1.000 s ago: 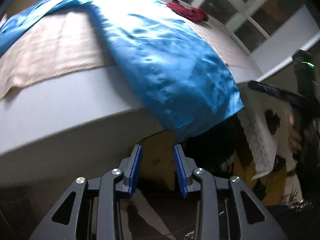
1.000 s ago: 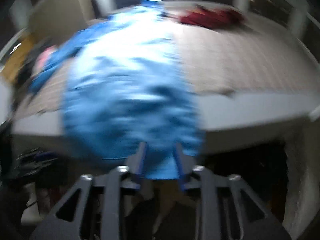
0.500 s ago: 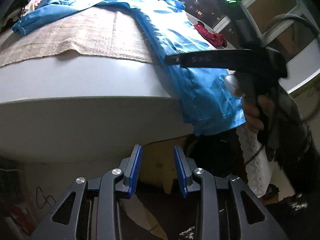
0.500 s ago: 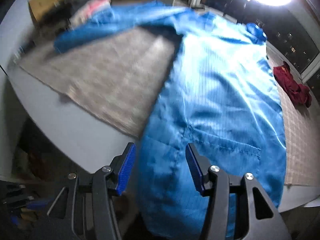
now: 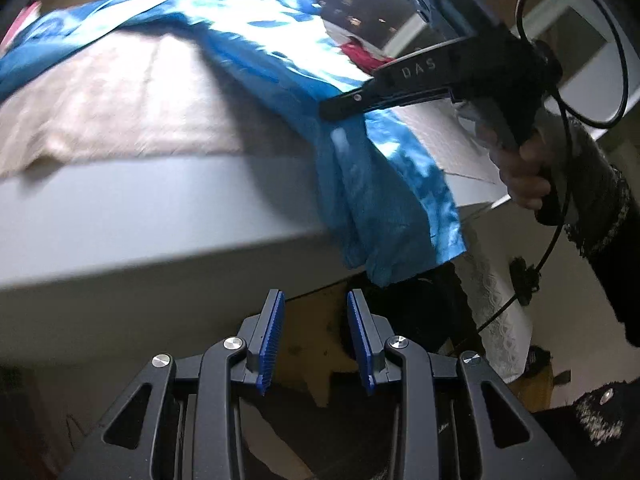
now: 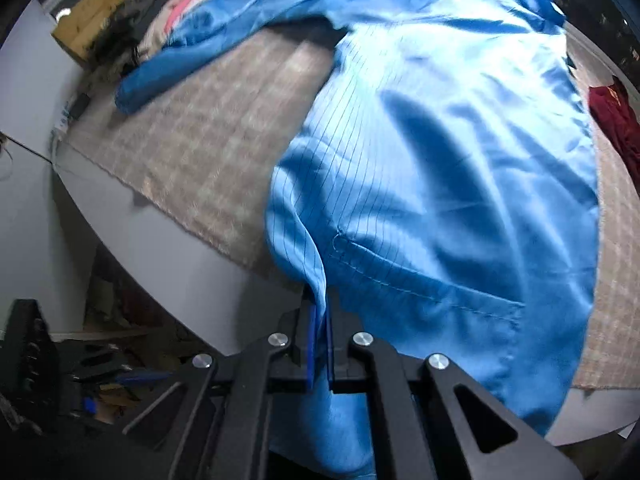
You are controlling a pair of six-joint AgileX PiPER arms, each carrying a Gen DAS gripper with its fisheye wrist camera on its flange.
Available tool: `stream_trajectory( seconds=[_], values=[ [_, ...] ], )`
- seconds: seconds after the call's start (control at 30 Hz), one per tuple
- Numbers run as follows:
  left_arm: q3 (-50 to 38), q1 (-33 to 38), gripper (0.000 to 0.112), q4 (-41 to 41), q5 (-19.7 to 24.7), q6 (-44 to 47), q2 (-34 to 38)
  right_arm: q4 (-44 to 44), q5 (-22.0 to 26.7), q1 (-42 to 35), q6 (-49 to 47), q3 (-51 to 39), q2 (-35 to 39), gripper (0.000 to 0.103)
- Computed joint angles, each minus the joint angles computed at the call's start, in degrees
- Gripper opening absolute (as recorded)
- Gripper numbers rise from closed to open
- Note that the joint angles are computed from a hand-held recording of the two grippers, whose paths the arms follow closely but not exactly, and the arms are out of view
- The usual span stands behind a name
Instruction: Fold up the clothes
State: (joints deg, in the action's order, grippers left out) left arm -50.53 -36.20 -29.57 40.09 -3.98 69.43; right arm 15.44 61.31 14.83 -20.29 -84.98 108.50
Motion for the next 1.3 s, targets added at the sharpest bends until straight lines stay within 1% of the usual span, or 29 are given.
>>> stream_trajectory(
  seconds=[0.07, 0.13, 0.2, 0.3, 0.4, 0.47, 0.63, 0.73, 0.8, 0.87, 0.9, 0.93, 0.97, 1.0, 1.03, 1.07, 1.13, 1.17, 1.2, 1.23, 1.27, 1.3],
  values=[
    [-3.4, 1.1, 0.033, -3.4, 0.8, 5.2, 3.5, 2.0, 1.2, -2.3, -2.5, -1.4, 0.6, 0.004],
    [-6.8, 2.4, 0.039, -7.6, 2.0, 10.8, 7.4, 3.8, 3.1, -4.1, -3.5, -2.9, 0.8, 0.004],
    [-10.4, 3.5, 0.041, -11.2, 3.6, 15.6, 11.4, 4.9, 4.4, -5.5, -4.5, -4.7, 1.3, 0.004],
    [-16.1, 3.8, 0.05, -11.3, 5.5, 17.1, 16.8, 6.0, 5.7, -6.7, -5.4, -7.1, 2.4, 0.004],
    [-20.5, 5.3, 0.051, -13.4, 8.4, 19.9, 20.5, 6.6, 6.2, -7.6, -6.7, -7.8, 2.6, 0.004],
    [-22.5, 6.7, 0.053, -13.0, 10.4, 19.9, 21.2, 6.5, 6.5, -7.8, -6.8, -8.3, 3.0, 0.004],
    [-23.5, 11.9, 0.074, -17.5, 15.7, 24.8, 21.4, 6.0, 6.1, -7.8, -7.7, -8.6, 3.8, 0.004],
    [-27.7, 11.0, 0.074, -15.4, 18.5, 23.6, 25.7, 6.7, 6.0, -8.1, -8.4, -8.8, 4.4, 0.004],
    [-30.4, 9.9, 0.074, -15.5, 19.8, 23.6, 29.0, 7.7, 6.1, -8.3, -8.8, -8.9, 4.7, 0.004],
    [-32.2, 9.1, 0.071, -17.0, 20.8, 24.1, 31.8, 9.1, 6.2, -8.4, -9.8, -8.5, 4.7, 0.004],
    [-32.5, 9.3, 0.062, -18.4, 21.4, 24.9, 32.7, 9.8, 6.0, -8.4, -10.3, -7.9, 4.5, 0.004],
    [-32.0, 9.8, 0.042, -20.2, 22.0, 25.6, 33.1, 10.5, 5.8, -8.4, -10.9, -7.4, 4.2, 0.004],
    [-31.3, 10.3, 0.032, -22.0, 22.7, 26.4, 33.3, 11.2, 5.5, -8.5, -11.3, -6.9, 4.0, 0.004],
    [-30.1, 10.7, 0.019, -23.5, 23.2, 27.2, 32.6, 11.9, 5.3, -8.6, -11.5, -6.3, 3.8, 0.004],
    [-28.5, 10.7, 0.013, -24.0, 22.8, 27.5, 31.0, 13.0, 5.2, -8.9, -12.0, -5.5, 3.6, 0.004],
    [-27.2, 10.5, 0.011, -23.2, 22.4, 26.8, 29.2, 14.5, 5.3, -9.4, -12.6, -4.6, 3.2, 0.004],
    [-25.4, 9.6, 0.007, -19.2, 22.7, 22.7, 25.1, 18.7, 6.1, -11.2, -14.8, -1.7, 1.4, 0.007],
    [-24.5, 9.1, 0.006, -17.0, 22.7, 20.3, 23.0, 21.6, 6.1, -12.8, -16.7, 0.9, -0.4, 0.011],
    [-23.4, 8.9, 0.006, -15.6, 22.5, 18.3, 20.8, 25.3, 5.4, -15.3, -19.7, 4.7, -3.2, 0.026],
    [-22.2, 8.8, 0.006, -14.4, 22.4, 16.5, 19.0, 28.5, 4.3, -18.1, -22.4, 8.6, -5.8, 0.037],
    [-20.6, 8.8, 0.006, -14.0, 21.9, 15.6, 17.8, 31.3, 2.0, -21.4, -24.9, 12.9, -8.0, 0.055],
    [-19.0, 8.9, 0.006, -13.6, 21.4, 14.5, 16.6, 34.1, 0.2, -24.7, -27.5, 16.7, -10.0, 0.057]
  ],
)
